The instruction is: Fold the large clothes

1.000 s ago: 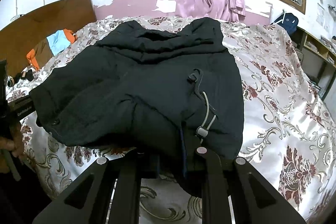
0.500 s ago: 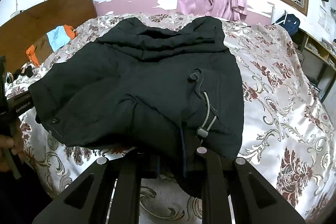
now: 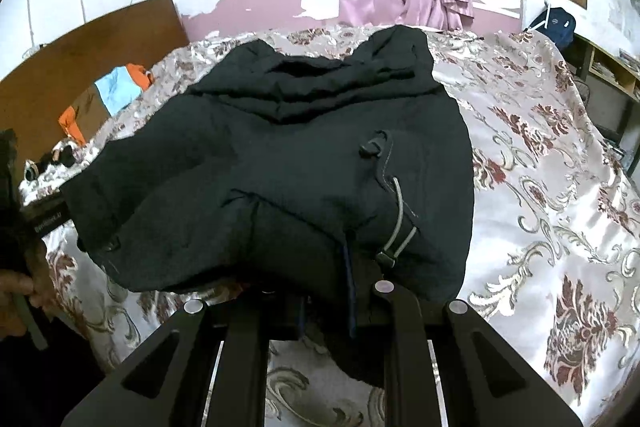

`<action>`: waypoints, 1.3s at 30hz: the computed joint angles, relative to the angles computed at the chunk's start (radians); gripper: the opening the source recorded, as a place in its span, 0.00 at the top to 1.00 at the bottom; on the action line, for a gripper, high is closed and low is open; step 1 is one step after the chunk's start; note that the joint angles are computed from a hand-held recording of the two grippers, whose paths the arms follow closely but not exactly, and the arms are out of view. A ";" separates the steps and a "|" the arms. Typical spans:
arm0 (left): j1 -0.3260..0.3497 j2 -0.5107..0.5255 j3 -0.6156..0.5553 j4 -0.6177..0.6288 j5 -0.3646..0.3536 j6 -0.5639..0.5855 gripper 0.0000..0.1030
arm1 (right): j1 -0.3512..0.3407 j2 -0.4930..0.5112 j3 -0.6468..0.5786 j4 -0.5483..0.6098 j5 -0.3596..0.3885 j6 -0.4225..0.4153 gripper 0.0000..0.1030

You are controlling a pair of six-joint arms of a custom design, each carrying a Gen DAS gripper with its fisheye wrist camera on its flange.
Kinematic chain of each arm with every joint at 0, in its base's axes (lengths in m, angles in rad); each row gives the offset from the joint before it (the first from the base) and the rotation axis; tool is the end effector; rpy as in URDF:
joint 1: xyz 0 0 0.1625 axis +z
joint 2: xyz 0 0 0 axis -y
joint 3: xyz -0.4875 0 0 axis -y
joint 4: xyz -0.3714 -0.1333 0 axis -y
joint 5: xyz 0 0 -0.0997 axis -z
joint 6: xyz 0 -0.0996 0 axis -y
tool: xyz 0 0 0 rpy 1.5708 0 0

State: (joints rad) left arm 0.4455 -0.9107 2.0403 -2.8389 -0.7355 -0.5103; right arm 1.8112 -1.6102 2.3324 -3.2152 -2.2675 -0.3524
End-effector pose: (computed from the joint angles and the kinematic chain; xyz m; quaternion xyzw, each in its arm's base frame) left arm -0.4210 -0.4306 0.1593 0.2492 0.8776 -0.3385 0.2306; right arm 0.1580 -0.3531 0.4374 0.1006 -0.8494 0.4004 0.3286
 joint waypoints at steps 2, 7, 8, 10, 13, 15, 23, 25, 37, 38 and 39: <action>0.003 -0.010 -0.015 0.048 -0.013 -0.026 0.92 | -0.005 -0.002 -0.006 0.003 0.020 0.000 0.87; 0.002 -0.029 -0.057 0.141 -0.025 -0.075 0.92 | -0.019 -0.008 -0.007 -0.012 0.068 -0.009 0.87; 0.001 -0.029 -0.061 0.146 -0.022 -0.075 0.92 | -0.022 -0.011 -0.008 -0.014 0.079 -0.006 0.87; -0.003 -0.027 -0.082 0.165 -0.008 -0.071 0.92 | -0.029 -0.020 -0.008 -0.023 0.106 -0.004 0.87; -0.007 -0.021 -0.106 0.176 0.008 -0.074 0.92 | -0.038 -0.032 -0.016 -0.017 0.143 -0.012 0.87; -0.009 -0.015 -0.127 0.195 0.022 -0.078 0.93 | -0.045 -0.039 -0.033 0.005 0.169 -0.025 0.87; -0.013 -0.005 -0.180 0.272 0.052 -0.122 0.93 | -0.074 -0.070 -0.076 0.091 0.257 -0.063 0.87; -0.014 -0.001 -0.189 0.283 0.055 -0.129 0.93 | -0.076 -0.073 -0.085 0.112 0.264 -0.067 0.87; 0.009 0.006 -0.244 0.229 0.028 -0.056 0.93 | -0.029 -0.045 -0.160 0.150 0.231 -0.086 0.88; 0.014 0.006 -0.252 0.220 0.021 -0.037 0.93 | -0.025 -0.041 -0.162 0.140 0.229 -0.079 0.88; 0.017 0.008 -0.259 0.213 0.018 -0.022 0.93 | -0.020 -0.038 -0.163 0.132 0.225 -0.072 0.88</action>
